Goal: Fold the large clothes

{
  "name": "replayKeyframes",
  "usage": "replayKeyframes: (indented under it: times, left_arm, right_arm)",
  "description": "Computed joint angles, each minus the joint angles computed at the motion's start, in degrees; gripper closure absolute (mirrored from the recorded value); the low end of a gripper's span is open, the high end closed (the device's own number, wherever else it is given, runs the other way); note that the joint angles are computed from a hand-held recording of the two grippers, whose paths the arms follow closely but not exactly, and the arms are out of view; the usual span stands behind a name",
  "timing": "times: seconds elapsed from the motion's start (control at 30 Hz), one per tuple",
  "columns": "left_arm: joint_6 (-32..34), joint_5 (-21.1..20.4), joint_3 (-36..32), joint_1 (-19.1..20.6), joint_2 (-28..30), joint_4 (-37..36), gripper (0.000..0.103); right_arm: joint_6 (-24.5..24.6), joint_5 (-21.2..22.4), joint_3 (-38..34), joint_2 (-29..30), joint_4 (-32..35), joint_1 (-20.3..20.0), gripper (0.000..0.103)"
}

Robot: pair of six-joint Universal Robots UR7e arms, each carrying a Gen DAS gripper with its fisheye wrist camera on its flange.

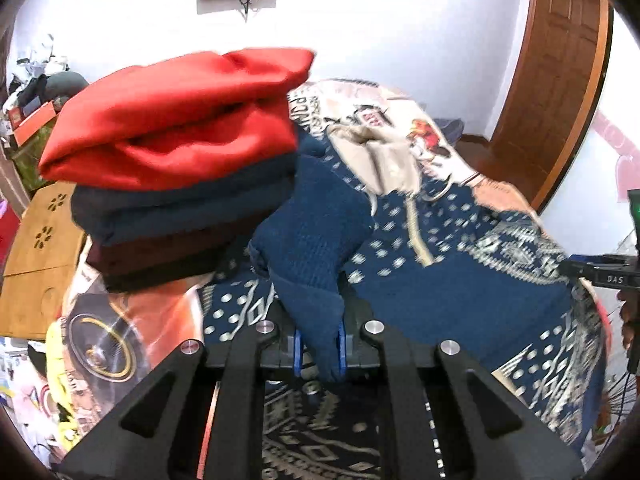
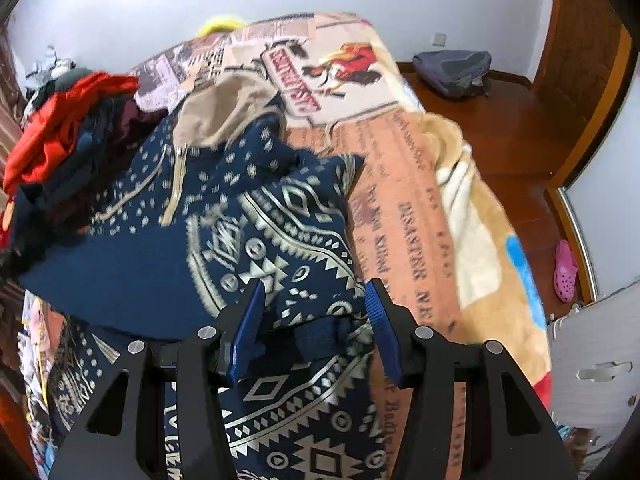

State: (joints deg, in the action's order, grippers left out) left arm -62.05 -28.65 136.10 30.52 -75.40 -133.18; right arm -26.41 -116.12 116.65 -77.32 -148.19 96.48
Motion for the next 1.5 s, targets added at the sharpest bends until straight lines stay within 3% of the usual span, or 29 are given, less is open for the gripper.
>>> replayKeyframes:
  times: [0.13,0.27,0.43,0.5,0.8,0.9,1.03,1.23,1.37,1.5]
  left_arm:
    - [-1.8,-4.2,1.3,2.7,-0.9,1.9,0.087]
    - [-5.6,-6.7,2.7,5.0,-1.0,3.4,0.069]
    - [-13.8,-7.6,5.9,4.3,-4.6,10.0,0.053]
    - [-16.1,-7.6,7.3,3.6,-6.4,11.3,0.040]
    - [-23.2,-6.2,3.2,0.2,-8.0,27.0,0.036]
    - [-20.7,-3.8,1.3,-0.9,-7.3,26.6,0.036]
    - [-11.7,0.1,-2.7,-0.7,-2.8,20.8,0.036]
    - [9.6,3.8,-8.4,2.4,6.8,-0.7,0.036]
    - [20.3,3.6,-13.4,6.0,13.0,-11.5,0.036]
    - [27.2,-0.4,-18.9,11.1,18.1,-17.8,0.036]
  right_arm:
    - [-3.6,-1.2,2.5,-0.3,-4.9,0.0,0.052]
    - [-3.0,-0.8,2.7,-0.6,-4.9,-0.6,0.050]
    - [-1.1,0.9,2.7,-1.2,-4.0,-1.7,0.046]
    - [-0.2,1.3,2.8,-1.1,-3.7,-1.8,0.045]
    - [1.6,0.5,0.7,-0.8,0.2,-0.8,0.044]
    - [1.1,1.0,-0.1,-1.0,0.4,0.1,0.044]
    - [-0.5,2.2,-1.5,-1.2,-0.6,1.6,0.044]
    - [-2.2,4.8,-5.1,1.2,-2.6,3.8,0.044]
    - [-2.1,5.8,-8.4,4.6,-3.0,5.1,0.044]
    - [-1.4,6.6,-12.4,9.3,-2.3,5.3,0.044]
